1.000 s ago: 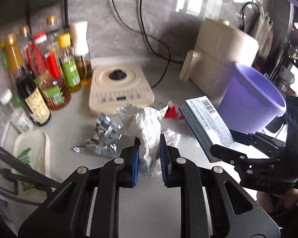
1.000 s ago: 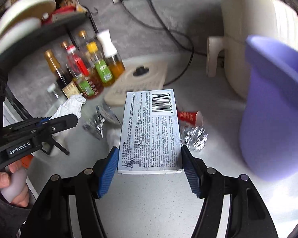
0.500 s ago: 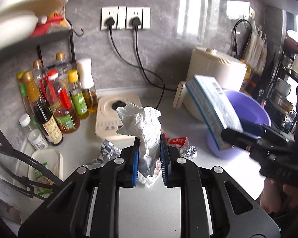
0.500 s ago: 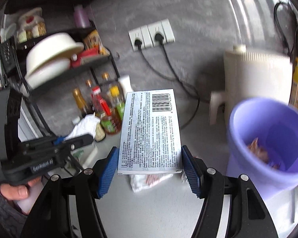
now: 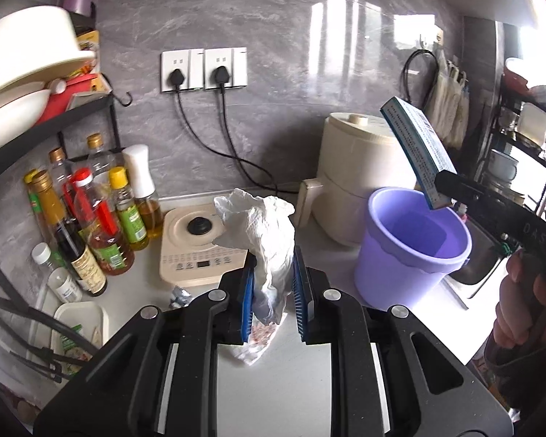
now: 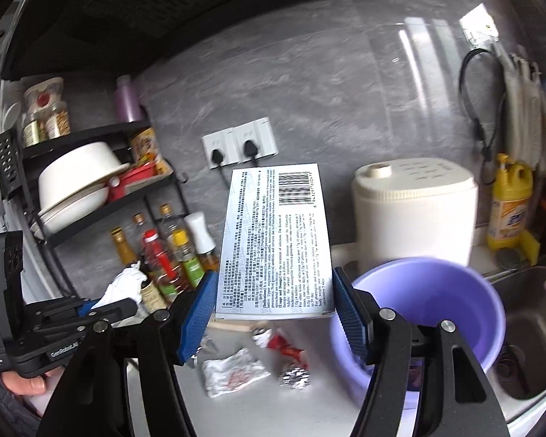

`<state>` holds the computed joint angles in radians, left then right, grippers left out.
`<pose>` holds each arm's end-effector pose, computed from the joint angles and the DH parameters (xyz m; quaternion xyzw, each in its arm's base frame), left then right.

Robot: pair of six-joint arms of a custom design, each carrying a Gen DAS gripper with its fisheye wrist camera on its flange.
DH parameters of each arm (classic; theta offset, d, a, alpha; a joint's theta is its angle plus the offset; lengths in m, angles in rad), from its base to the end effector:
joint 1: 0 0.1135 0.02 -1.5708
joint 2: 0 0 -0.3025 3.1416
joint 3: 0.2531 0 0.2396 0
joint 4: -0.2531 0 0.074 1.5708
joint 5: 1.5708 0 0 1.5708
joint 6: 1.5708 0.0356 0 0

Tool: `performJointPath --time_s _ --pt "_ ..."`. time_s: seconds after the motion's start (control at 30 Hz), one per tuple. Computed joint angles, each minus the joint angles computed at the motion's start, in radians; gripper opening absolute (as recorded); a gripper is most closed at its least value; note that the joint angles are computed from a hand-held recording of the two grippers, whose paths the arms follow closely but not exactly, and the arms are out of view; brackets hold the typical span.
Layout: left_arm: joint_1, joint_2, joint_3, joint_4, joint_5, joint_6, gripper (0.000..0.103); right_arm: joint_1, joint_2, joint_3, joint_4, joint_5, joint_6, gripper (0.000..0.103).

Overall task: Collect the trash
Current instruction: 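Carry tissue and box over the bucket and open both tools to drop them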

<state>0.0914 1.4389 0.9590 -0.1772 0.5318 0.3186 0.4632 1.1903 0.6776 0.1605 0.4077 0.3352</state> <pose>0.2970 0.0091 0.2956 0.2133 0.8472 -0.1443 0.4647 0.2204 0.0943 0.2961 0.0643 0.8088 0.0649 0.5809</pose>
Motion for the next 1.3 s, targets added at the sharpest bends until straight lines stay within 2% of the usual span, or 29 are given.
performJointPath --time_s 0.5,0.63,0.7,0.73,1.0,1.13,1.3 --pt "-0.171 0.062 0.031 0.020 -0.013 -0.030 0.018 -0.257 -0.166 -0.047 -0.133 -0.003 0.003 0.063" --pt "-0.220 0.088 0.056 0.022 -0.018 -0.027 0.018 -0.342 -0.165 -0.070 -0.111 -0.111 -0.009 0.065" --pt "-0.246 0.105 0.073 0.022 -0.024 -0.029 0.018 -0.367 -0.166 -0.079 -0.108 -0.147 -0.018 0.081" --pt "-0.256 0.112 0.080 0.022 -0.024 -0.031 0.018 -0.378 -0.177 -0.091 -0.102 -0.142 -0.020 0.083" --pt "-0.340 0.173 0.141 0.021 -0.011 -0.037 0.018 -0.558 -0.289 -0.149 -0.172 -0.205 0.013 0.084" --pt "-0.398 0.209 0.178 0.025 0.018 -0.044 0.018 -0.649 -0.381 -0.186 -0.252 -0.216 0.011 0.086" --pt "-0.486 0.252 0.221 0.042 0.012 -0.062 0.019 -0.836 -0.482 -0.214 -0.344 -0.313 -0.002 0.086"
